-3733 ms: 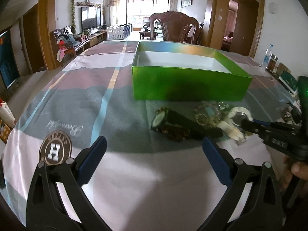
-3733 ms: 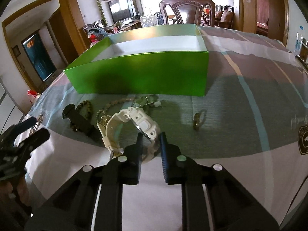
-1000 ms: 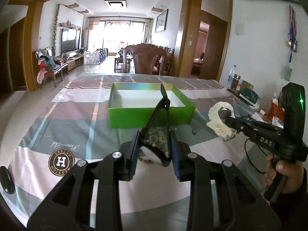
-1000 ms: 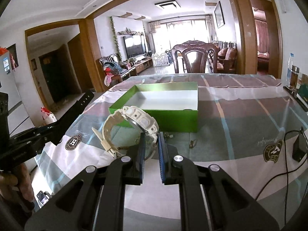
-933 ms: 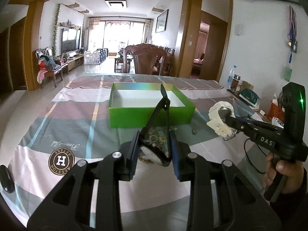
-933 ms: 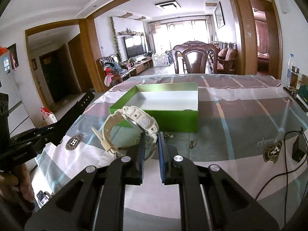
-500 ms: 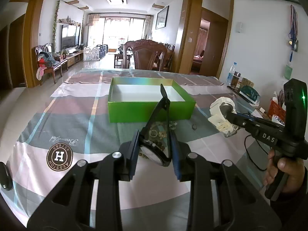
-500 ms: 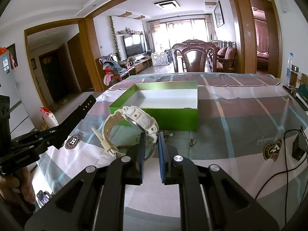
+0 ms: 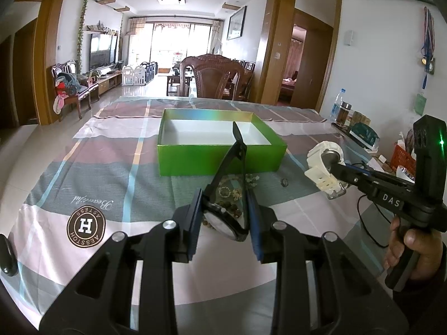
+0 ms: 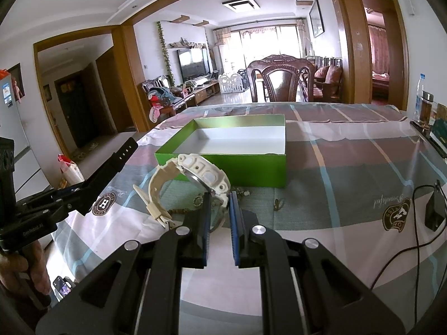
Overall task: Organize jewelry
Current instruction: 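Lift the black watch and the white watch up with both tools, then carry both watches over the green box and open both tools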
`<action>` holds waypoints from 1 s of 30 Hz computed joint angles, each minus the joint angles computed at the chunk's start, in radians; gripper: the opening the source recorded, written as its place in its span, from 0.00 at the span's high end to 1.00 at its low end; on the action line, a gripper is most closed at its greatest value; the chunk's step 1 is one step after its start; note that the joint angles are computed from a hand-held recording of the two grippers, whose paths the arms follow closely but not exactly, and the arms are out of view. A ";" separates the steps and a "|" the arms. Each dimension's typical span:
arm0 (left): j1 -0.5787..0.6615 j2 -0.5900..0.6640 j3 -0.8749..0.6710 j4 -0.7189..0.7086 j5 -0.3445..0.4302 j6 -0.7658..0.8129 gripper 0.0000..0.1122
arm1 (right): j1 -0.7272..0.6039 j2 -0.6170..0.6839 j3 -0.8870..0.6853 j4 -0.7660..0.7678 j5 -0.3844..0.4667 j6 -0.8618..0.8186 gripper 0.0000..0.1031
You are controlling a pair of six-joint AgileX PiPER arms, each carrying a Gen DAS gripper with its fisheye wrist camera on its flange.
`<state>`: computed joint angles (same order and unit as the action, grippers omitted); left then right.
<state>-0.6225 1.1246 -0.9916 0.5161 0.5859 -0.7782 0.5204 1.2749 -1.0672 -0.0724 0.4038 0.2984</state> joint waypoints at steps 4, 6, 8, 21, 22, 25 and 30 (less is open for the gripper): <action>-0.002 -0.001 0.001 0.005 0.000 -0.004 0.73 | 0.004 -0.007 0.001 -0.009 0.008 0.010 0.87; 0.003 0.001 0.001 -0.003 -0.002 0.004 0.73 | 0.004 -0.007 0.001 -0.008 0.009 0.010 0.87; 0.010 0.003 0.001 -0.010 -0.006 0.011 0.73 | 0.004 -0.007 0.000 -0.009 0.009 0.010 0.87; 0.170 0.202 -0.291 -0.241 -0.036 0.337 0.73 | -0.067 0.163 -0.277 0.043 0.044 -0.124 0.87; 0.181 0.230 -0.332 -0.258 -0.028 0.364 0.73 | -0.087 0.210 -0.339 0.075 0.059 -0.161 0.87; 0.232 0.350 -0.498 -0.342 0.005 0.457 0.73 | -0.131 0.352 -0.514 0.142 0.104 -0.237 0.87; 0.320 0.621 -0.823 -0.483 0.103 0.567 0.73 | -0.178 0.640 -0.874 0.153 0.257 -0.242 0.87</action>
